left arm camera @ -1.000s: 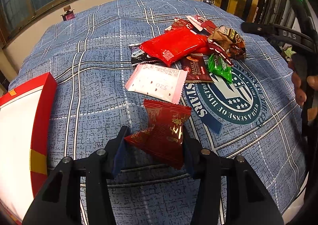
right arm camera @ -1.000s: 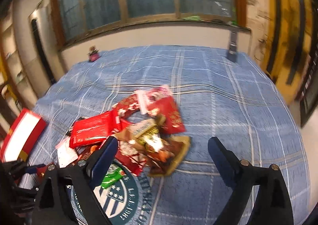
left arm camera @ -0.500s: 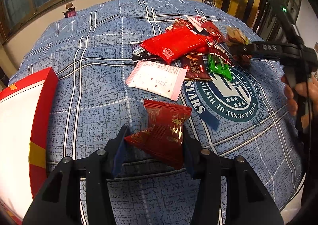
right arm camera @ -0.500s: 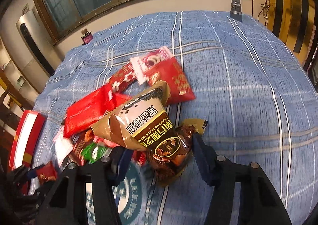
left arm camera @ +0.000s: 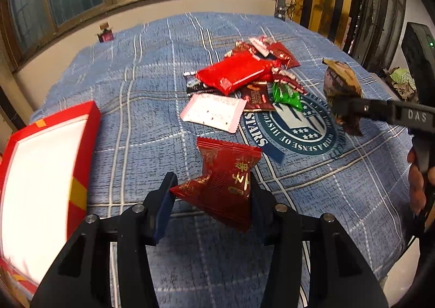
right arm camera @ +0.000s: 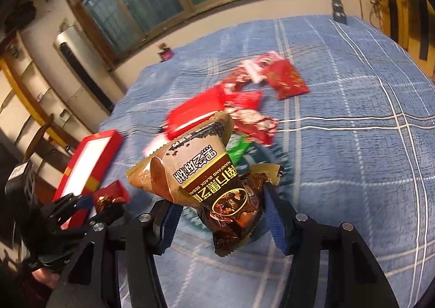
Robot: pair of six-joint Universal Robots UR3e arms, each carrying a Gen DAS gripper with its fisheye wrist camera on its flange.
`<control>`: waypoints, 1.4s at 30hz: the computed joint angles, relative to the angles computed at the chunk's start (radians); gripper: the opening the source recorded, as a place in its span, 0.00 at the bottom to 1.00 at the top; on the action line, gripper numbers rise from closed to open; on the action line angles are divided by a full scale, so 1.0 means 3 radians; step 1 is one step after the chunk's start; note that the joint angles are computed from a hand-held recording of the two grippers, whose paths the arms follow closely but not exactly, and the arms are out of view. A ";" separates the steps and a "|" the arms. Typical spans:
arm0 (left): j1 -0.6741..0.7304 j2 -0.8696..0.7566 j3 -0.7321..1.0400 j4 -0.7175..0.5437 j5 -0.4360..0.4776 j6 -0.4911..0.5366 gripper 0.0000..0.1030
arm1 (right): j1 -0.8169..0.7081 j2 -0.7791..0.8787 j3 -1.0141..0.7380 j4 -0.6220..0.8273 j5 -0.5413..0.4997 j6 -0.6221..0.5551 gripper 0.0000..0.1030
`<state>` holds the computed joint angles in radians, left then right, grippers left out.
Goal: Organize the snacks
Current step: 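Carry both snacks over the red box and open both grippers to drop them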
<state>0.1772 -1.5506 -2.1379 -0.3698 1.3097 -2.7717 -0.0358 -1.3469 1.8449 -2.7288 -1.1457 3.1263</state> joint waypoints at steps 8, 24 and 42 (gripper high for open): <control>0.0523 0.0747 -0.0385 -0.0178 -0.0335 0.0259 0.47 | 0.0499 0.0009 -0.0185 0.0050 -0.0063 0.0132 0.57; 0.2746 0.1536 -0.0620 -0.0667 -0.0828 0.0947 0.47 | 0.1867 0.2085 -0.3501 0.1047 -0.0057 0.0554 0.58; 0.3025 0.1774 -0.0759 -0.1004 -0.1194 0.1050 0.73 | 0.1533 0.1264 -0.1876 0.0185 -0.0271 0.0526 0.67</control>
<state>1.0845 -1.0185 -2.3657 -0.6710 0.9514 -2.4567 0.4240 -0.9676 1.2820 -2.6733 -1.2270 3.2841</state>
